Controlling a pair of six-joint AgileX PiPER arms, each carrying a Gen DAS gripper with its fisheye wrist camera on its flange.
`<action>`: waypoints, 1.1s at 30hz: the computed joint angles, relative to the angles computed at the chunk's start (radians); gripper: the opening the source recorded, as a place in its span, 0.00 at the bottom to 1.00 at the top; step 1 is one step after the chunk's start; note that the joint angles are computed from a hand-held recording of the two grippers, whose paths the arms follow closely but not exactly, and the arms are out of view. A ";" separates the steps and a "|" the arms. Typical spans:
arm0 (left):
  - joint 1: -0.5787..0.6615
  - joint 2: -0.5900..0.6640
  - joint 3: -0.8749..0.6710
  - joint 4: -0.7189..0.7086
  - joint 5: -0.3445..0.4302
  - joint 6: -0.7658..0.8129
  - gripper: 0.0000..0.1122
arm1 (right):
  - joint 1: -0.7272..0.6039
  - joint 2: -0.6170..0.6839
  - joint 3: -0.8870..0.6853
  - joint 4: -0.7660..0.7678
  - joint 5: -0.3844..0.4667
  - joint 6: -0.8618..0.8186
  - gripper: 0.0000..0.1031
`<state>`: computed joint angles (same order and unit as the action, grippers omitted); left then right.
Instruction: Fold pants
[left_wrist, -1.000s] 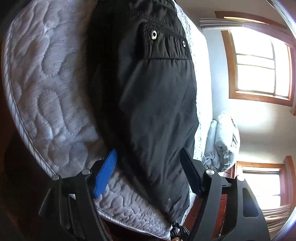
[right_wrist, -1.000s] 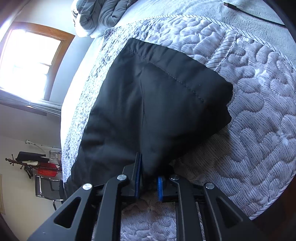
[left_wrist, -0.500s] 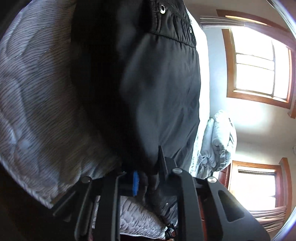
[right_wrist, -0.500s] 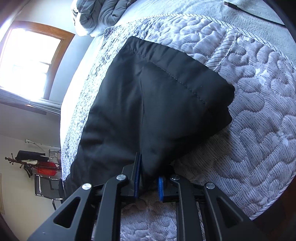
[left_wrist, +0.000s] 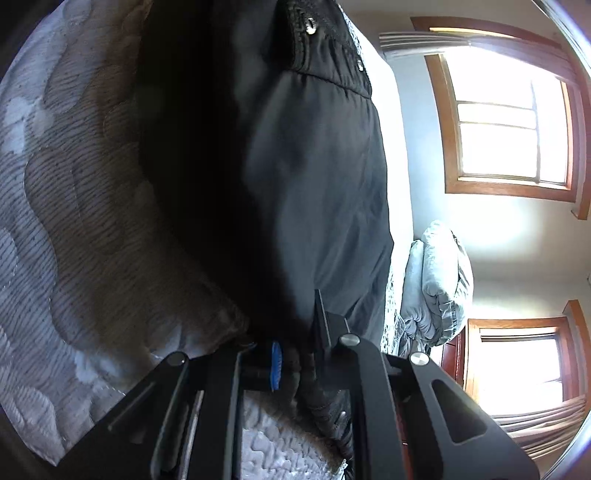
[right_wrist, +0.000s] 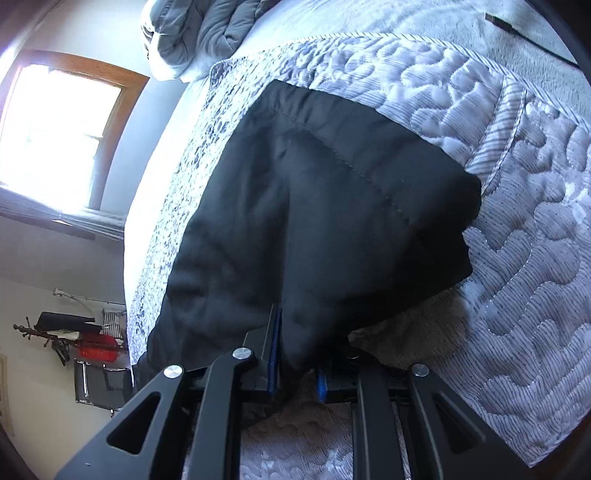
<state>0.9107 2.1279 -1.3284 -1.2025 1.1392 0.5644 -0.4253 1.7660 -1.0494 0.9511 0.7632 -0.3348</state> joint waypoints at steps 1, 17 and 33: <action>-0.001 0.004 0.005 -0.013 0.003 0.005 0.11 | -0.007 -0.009 0.015 0.007 0.000 -0.014 0.24; 0.031 -0.088 0.053 0.061 -0.011 0.005 0.43 | -0.181 -0.011 0.196 0.368 0.060 -0.359 0.54; -0.003 -0.060 0.025 0.082 -0.052 0.005 0.51 | 0.080 -0.165 -0.004 -0.119 -0.172 0.109 0.11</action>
<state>0.9079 2.0680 -1.3039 -1.1209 1.0868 0.5691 -0.3454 1.6013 -1.0532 0.8317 0.5910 -0.2261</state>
